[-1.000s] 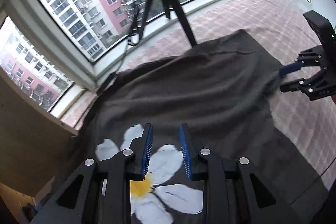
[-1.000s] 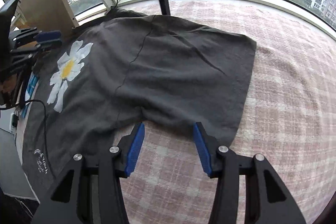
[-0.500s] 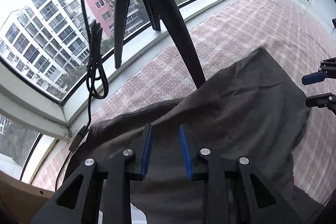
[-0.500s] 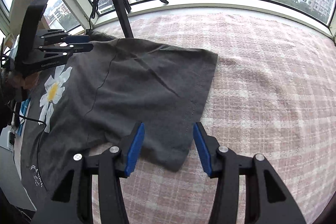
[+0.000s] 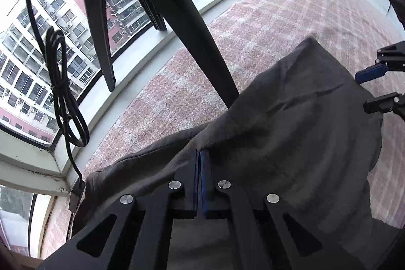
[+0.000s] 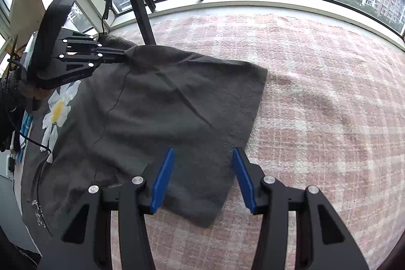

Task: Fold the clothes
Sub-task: 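Open both grippers and move them over the shirt sleeve edge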

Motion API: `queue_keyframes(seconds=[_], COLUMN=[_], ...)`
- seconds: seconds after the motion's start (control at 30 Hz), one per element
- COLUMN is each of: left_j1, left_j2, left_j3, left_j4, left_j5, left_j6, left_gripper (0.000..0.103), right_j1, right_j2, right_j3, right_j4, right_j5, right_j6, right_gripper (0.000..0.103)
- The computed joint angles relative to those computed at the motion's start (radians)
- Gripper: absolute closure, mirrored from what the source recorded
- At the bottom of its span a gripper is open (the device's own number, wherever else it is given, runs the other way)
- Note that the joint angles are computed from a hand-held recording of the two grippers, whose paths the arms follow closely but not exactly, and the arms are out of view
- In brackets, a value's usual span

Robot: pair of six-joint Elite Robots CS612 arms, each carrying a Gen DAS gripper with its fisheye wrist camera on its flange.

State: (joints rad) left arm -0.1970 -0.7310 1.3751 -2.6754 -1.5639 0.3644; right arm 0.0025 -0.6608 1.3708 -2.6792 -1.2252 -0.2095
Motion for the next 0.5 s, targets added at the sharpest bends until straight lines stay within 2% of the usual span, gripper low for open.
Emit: queue_keyframes(seconds=[0.07, 0.17, 0.23, 0.27, 0.3, 0.37, 0.47, 0.5], left_j1=[0.003, 0.003, 0.002, 0.0, 0.0, 0.001, -0.006, -0.009], left_j2=[-0.002, -0.006, -0.008, -0.01, -0.012, -0.015, -0.012, -0.01], left_j3=[0.001, 0.003, 0.002, 0.008, 0.012, 0.015, 0.013, 0.012], left_j4=[-0.023, -0.016, 0.017, 0.011, 0.009, 0.011, 0.019, 0.023], left_j5=[-0.015, -0.022, -0.018, -0.001, 0.003, 0.003, 0.009, 0.011], left_j6=[-0.025, -0.011, 0.005, 0.012, 0.016, 0.018, 0.041, 0.049], left_gripper=[0.102, 0.102, 0.097, 0.096, 0.09, 0.085, 0.085, 0.092], right_j1=[-0.002, -0.003, -0.006, -0.005, -0.004, -0.004, -0.007, -0.009], right_j2=[0.005, 0.003, -0.003, -0.006, -0.01, -0.013, -0.01, -0.008], right_j3=[-0.006, -0.004, 0.004, 0.008, 0.013, 0.018, 0.015, 0.013], right_j4=[0.002, 0.001, 0.0, -0.002, -0.007, -0.005, 0.004, 0.007], right_j5=[0.004, 0.015, 0.04, 0.033, 0.019, 0.0, 0.0, 0.0], right_j6=[0.011, 0.005, -0.016, -0.021, -0.024, -0.021, -0.007, -0.003], right_gripper=[0.055, 0.055, 0.055, 0.055, 0.055, 0.055, 0.055, 0.055])
